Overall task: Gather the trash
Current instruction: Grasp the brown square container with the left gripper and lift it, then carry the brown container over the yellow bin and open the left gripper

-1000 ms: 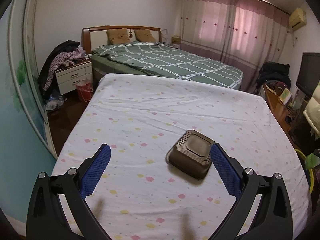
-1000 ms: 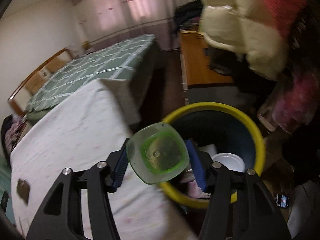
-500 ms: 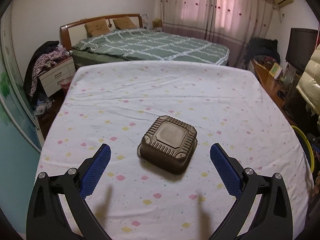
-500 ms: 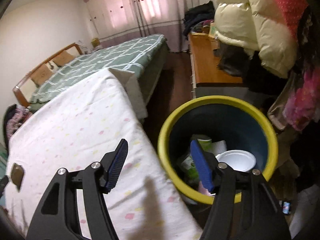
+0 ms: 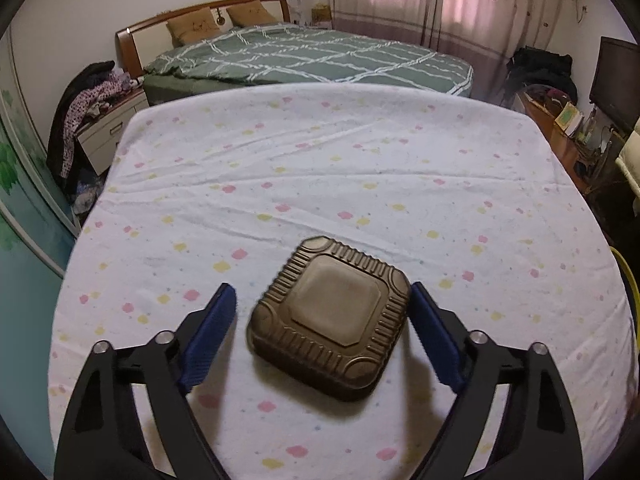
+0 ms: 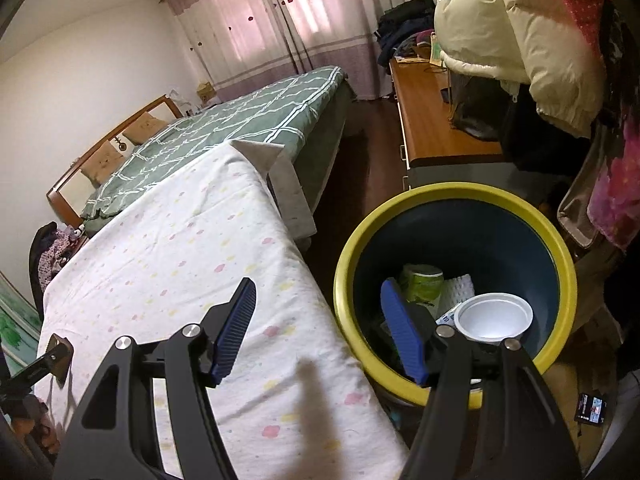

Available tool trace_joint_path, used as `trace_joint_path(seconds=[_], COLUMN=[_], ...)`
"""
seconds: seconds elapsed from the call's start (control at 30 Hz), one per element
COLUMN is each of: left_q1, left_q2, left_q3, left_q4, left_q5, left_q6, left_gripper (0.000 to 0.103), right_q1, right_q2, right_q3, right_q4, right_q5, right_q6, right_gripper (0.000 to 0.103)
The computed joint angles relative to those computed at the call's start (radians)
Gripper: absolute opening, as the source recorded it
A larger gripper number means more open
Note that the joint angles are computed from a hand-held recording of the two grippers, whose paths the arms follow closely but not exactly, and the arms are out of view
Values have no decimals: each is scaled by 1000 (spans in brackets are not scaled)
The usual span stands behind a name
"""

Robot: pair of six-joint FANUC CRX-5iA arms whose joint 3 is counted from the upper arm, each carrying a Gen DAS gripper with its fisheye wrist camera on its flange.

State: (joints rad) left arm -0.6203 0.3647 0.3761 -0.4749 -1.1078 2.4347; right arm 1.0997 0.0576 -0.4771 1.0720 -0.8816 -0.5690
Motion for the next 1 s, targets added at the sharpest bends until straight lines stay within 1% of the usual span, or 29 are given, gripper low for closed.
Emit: trace_joint_path(seconds=[0.17,0.3,0.37,0.57,0.63,0.77,0.87,0.97,1.0], left_q1=[5,-7,-19,-76,-92,-129,-157,-185,-195], left_q2=[0,1,6,53,78,161,241,353,400], left_q3=[-6,3,16,123,165,293,412,584,659], left_q4=[9,10,10,-1,12,44,78,121,136], left_q5=[21,22,22,10,15,16,8,-32,-54], left_q6=[-1,-5,-8,-52,-77,-142,-197,-265,-292], left_gripper=[72,70,70,70,70,70,70,70,70], right_q1=[-1,4,13,38,46,68,88,105,115], right_q2=[1,-6,-7,-52,-73,-136,-181,-221,-238], right_q3=[0,-15,-16,-56,-75,-133,-169,-202,-215], right_q4=[3,41,40,14,5,-5,-14,-23,-31], right_q5=[3,-14,-31,-77,-92,-129,-163,-195,-211], right_q6=[5,-31,-23,-23,-27,-54,-65,-74,-76], right_gripper=[62,62,62,62,62,62,62,62,62])
